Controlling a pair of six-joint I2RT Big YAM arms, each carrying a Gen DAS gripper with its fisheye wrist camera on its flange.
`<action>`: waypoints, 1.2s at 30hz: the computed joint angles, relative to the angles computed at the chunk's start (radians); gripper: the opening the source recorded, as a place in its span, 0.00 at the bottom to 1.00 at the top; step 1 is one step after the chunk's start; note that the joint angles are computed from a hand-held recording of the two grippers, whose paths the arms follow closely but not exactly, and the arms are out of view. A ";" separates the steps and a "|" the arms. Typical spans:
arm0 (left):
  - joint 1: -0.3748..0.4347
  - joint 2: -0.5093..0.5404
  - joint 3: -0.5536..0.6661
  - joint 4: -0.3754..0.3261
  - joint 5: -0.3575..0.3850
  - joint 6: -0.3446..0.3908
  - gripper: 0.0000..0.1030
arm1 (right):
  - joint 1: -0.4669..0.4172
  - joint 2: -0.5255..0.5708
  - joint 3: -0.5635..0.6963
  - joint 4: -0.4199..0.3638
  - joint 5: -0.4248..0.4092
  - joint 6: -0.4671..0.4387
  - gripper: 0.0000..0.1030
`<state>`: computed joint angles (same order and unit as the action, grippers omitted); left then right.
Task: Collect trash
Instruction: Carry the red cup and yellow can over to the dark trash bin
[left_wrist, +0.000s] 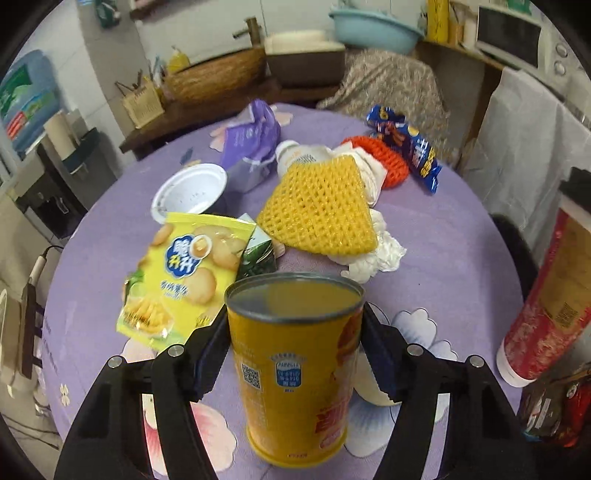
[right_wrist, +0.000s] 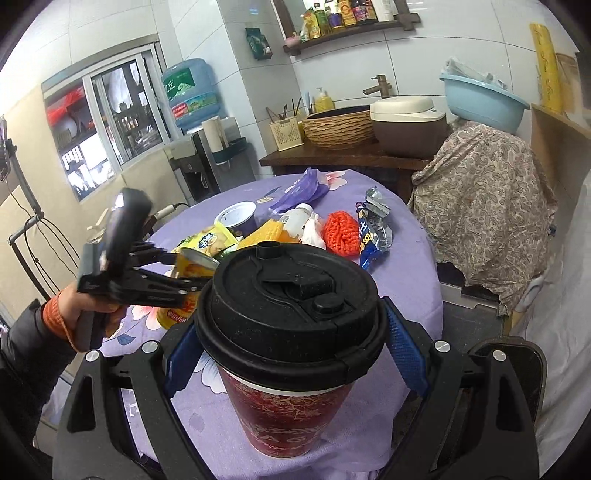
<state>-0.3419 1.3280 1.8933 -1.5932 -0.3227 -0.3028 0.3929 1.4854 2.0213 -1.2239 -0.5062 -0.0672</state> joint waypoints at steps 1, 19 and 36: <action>-0.011 -0.025 -0.024 0.014 -0.015 -0.016 0.64 | -0.001 -0.009 -0.013 0.013 -0.002 0.003 0.84; -0.228 -0.094 -0.055 0.151 -0.151 -0.114 0.64 | -0.116 -0.152 -0.207 0.167 -0.042 0.043 0.84; -0.383 0.323 0.295 0.386 0.078 0.014 0.64 | -0.341 -0.012 -0.297 0.189 0.389 -0.097 0.84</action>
